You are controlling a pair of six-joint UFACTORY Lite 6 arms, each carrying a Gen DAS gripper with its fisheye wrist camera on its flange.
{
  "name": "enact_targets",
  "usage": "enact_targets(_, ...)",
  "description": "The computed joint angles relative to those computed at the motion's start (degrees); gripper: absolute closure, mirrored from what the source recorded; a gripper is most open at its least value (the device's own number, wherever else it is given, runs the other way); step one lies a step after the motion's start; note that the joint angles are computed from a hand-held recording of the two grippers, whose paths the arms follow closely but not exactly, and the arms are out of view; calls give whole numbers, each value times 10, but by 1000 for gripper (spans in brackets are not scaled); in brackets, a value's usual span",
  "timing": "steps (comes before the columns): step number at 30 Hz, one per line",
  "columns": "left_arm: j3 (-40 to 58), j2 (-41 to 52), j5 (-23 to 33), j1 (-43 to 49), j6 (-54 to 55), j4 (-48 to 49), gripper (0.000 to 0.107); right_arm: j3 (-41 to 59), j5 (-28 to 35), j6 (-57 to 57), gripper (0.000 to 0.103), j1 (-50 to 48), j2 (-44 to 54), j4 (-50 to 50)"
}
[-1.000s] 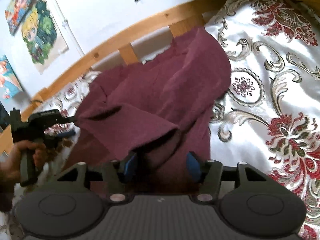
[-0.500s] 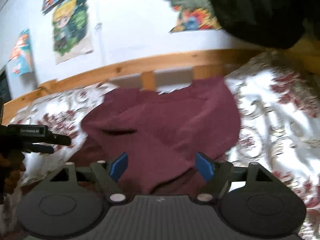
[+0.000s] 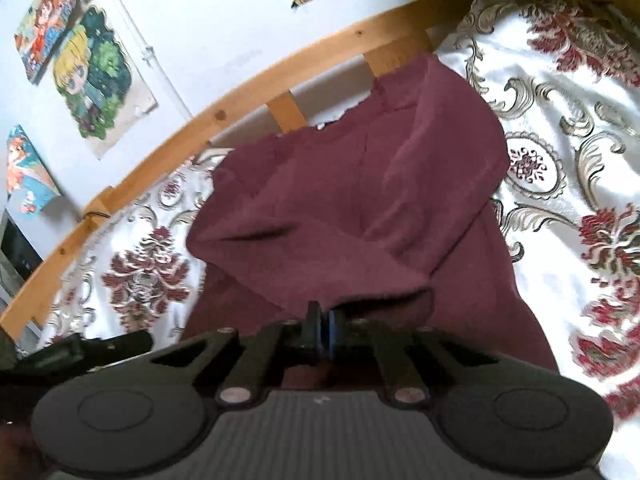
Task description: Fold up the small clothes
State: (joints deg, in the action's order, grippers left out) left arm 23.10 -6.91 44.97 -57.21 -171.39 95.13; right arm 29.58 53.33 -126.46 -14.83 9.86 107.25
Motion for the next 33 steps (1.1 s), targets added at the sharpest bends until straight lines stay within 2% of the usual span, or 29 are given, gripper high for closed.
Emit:
enact_targets(6, -16, -14, -1, -4, -2, -8, 7, -7, -71, -14, 98, 32, 8, 12)
enact_targets(8, -22, -19, -5, -1, -4, -7, 7, -14, -84, -23, 95, 38, 0, 13)
enact_targets(10, -30, -28, -11, 3, 3, -7, 7, -23, -85, -29, 86, 32, -21, -2)
enact_targets(11, -36, -33, -14, 5, 4, -3, 7, -26, -84, -30, 81, 24, -30, -17)
enact_targets(13, -51, -54, -19, 10, 15, 0, 5, -29, -92, -15, 40, 6, -53, -64)
enact_targets(16, -83, -102, -42, 17, 43, 17, 5, -49, -98, -20, 30, -45, -97, -140)
enact_targets(19, -100, -131, -40, -3, 110, -28, 5, -78, -113, -53, 18, -104, -145, -200)
enact_targets(23, -116, -152, -39, -29, 159, -89, 5, -122, -127, -131, 18, -163, -193, -203)
enact_targets(26, -122, -151, -31, -47, 160, -121, 5, -126, -124, -154, 20, -170, -174, -158)
enact_targets(29, -119, -140, -25, -56, 133, -126, 5, -128, -129, -230, 31, -139, -153, -53)
enact_targets(33, -105, -112, -31, -57, 97, -112, 5, -116, -189, -341, 54, -60, -117, 120)
